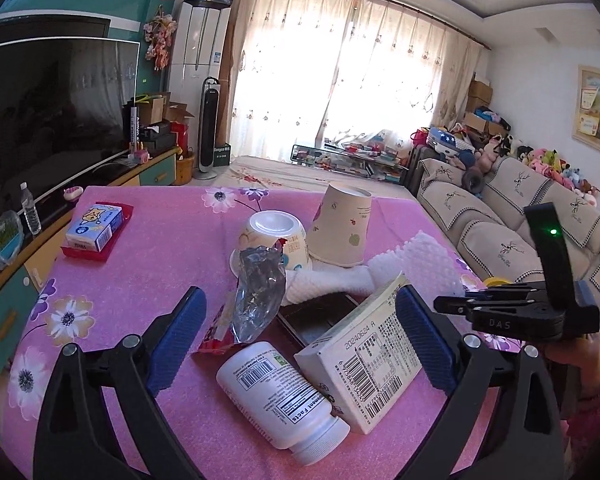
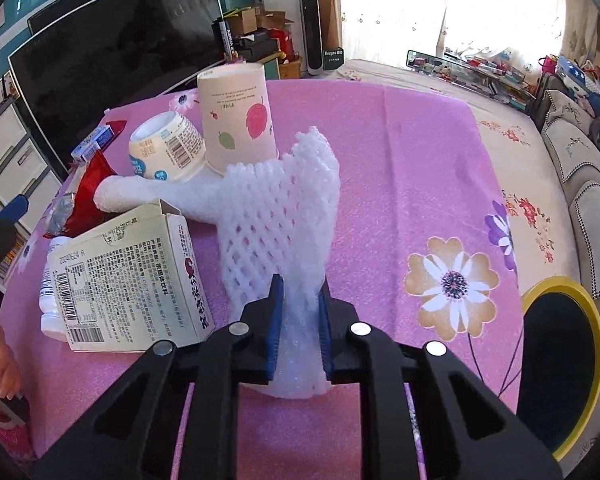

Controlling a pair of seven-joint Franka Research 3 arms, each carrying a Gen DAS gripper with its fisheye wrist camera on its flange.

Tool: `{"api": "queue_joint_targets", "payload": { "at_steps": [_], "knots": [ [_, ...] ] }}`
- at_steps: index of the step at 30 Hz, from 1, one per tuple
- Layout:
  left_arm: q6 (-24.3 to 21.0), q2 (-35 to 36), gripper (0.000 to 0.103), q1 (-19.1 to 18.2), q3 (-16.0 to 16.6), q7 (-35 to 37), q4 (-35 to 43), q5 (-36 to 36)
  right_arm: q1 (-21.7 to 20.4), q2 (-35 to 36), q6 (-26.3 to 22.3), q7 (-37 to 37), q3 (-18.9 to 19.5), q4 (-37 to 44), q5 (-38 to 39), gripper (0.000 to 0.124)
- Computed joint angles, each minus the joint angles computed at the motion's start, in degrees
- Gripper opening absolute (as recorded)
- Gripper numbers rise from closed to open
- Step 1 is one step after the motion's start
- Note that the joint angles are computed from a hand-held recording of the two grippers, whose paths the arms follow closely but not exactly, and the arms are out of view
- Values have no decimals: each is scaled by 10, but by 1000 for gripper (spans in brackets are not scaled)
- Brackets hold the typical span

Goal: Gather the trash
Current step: 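Move the right gripper to the white foam net and grasp it, then carry the foam net over the yellow bin and open the right gripper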

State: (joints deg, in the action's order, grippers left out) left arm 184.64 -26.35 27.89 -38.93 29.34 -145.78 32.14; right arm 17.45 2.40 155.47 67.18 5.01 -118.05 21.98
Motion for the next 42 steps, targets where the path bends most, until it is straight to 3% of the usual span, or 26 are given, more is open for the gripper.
{"api": "queue_joint_targets", "payload": {
  "at_steps": [7, 12, 17, 22, 25, 27, 29, 38, 40, 42],
  "knots": [
    [2, -1, 94, 21, -19, -4, 3, 9, -15, -91, 67, -23, -20, -88, 65, 13],
    [0, -8, 94, 32, -32, -3, 3, 7, -70, -132, 115, 70, -28, -135, -4, 13],
    [-6, -5, 94, 37, -41, -6, 8, 16, -126, -120, 114, 159, -38, -140, -75, 13],
    [-17, 7, 94, 36, -40, -12, 18, 32, -148, -84, 112, 212, -50, -127, -111, 14],
    [-23, 14, 94, 35, -38, -21, 23, 46, -153, -64, 111, 239, -57, -118, -127, 18],
    [-24, 16, 94, 34, -35, -28, 24, 56, -159, -54, 116, 279, -58, -115, -164, 40],
    [-26, 21, 94, 32, -33, -35, 28, 67, -164, -51, 127, 322, -59, -118, -206, 44],
    [-25, 29, 94, 26, -28, -52, 35, 109, -145, -75, 145, 261, -65, -143, -132, 48],
    [-27, 37, 94, 12, -18, -47, 38, 116, -145, -79, 146, 257, -63, -147, -129, 49],
    [-24, 56, 94, -25, 12, -27, 41, 122, -142, -82, 145, 247, -62, -150, -120, 50]
  ]
}}
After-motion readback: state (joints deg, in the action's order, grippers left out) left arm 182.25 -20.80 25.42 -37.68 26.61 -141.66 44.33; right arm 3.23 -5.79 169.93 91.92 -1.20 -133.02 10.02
